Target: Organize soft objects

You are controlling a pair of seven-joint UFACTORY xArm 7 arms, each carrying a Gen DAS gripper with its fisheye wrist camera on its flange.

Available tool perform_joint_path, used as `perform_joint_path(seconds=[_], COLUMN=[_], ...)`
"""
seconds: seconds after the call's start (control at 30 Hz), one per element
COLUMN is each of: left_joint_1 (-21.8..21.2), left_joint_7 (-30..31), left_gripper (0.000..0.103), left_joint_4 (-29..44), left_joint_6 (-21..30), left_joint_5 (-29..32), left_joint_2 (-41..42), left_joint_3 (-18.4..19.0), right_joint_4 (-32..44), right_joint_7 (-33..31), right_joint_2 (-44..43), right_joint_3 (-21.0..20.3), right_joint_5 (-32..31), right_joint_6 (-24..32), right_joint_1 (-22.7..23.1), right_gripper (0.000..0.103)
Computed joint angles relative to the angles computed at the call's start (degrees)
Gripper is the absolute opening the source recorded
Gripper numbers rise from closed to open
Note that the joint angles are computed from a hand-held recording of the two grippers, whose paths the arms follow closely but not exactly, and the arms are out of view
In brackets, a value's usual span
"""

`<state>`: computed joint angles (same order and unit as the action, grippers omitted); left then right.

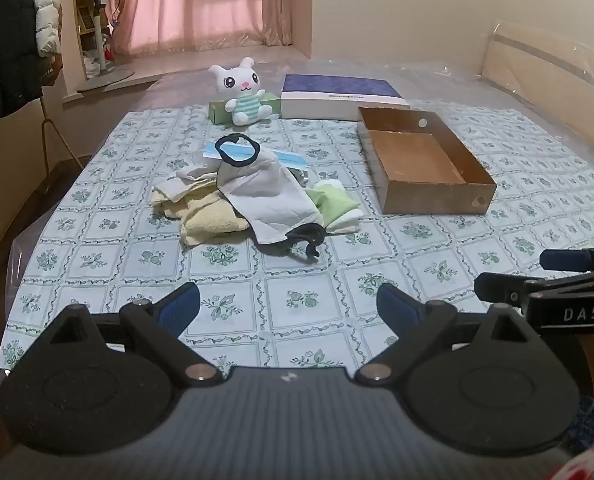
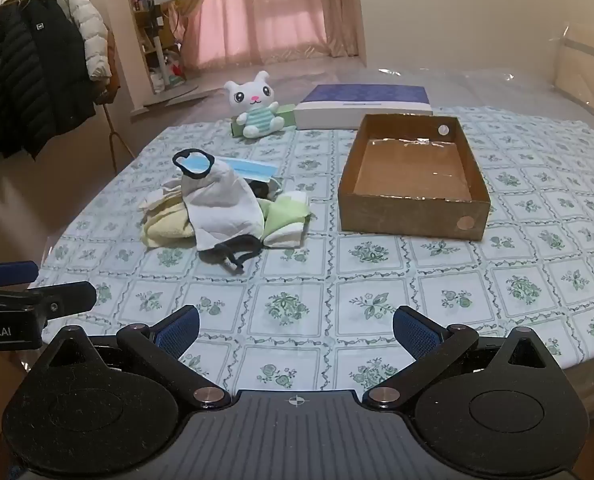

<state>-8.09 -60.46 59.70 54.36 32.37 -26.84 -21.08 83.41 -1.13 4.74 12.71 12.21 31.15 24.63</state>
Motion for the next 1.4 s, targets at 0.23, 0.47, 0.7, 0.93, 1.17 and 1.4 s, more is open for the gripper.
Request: perform_joint_path(seconds=[0.23, 0.47, 0.7, 0.93, 1.17, 1.4], left_joint_1=[-0.1, -0.1, -0.1, -0.1, 0.1, 0.2], left_joint_7=[0.0, -0.6, -0.6, -0.5, 0.1, 0.2], left_gripper=[0.094, 0.094, 0.094, 0.094, 0.094, 0.094], left_joint_4=[0.2, -1.0, -1.0, -0.9, -0.4, -0.3], left_joint_6=[0.4, -0.4, -0.3, -0.2, -0.3, -0.4], left_joint_5=[-0.1, 0.3, 0.1, 0.0, -0.1, -0.1], left_joint_2=[0.1, -0.1, -0.1, -0.1, 0.3, 0.4], left_joint_3=[0.1, 0.3, 0.2, 0.2, 0.6, 0.7], right_joint_4=[0.3, 1.0, 0.5, 0.6, 0.6, 0.6], right_joint_7=[-0.2, -0.9, -0.2, -0.3, -0.4, -0.1], right_joint_2=[0.3, 0.8, 0.6, 1.0, 1.0, 1.1], right_joint_3=[0.0, 0.0, 0.0, 0.1, 0.1, 0.1], right_joint_5=[0.3, 0.7, 0.1, 0.1, 0.2, 0.0], right_joint_6=[0.4, 1.0, 0.4, 0.3, 0.3, 0.2], right_joint_1=[0.0, -0.1, 0.1, 0.1, 0.1, 0.2], right_gripper=[0.103, 0.103, 0.103, 0.103, 0.103, 0.103])
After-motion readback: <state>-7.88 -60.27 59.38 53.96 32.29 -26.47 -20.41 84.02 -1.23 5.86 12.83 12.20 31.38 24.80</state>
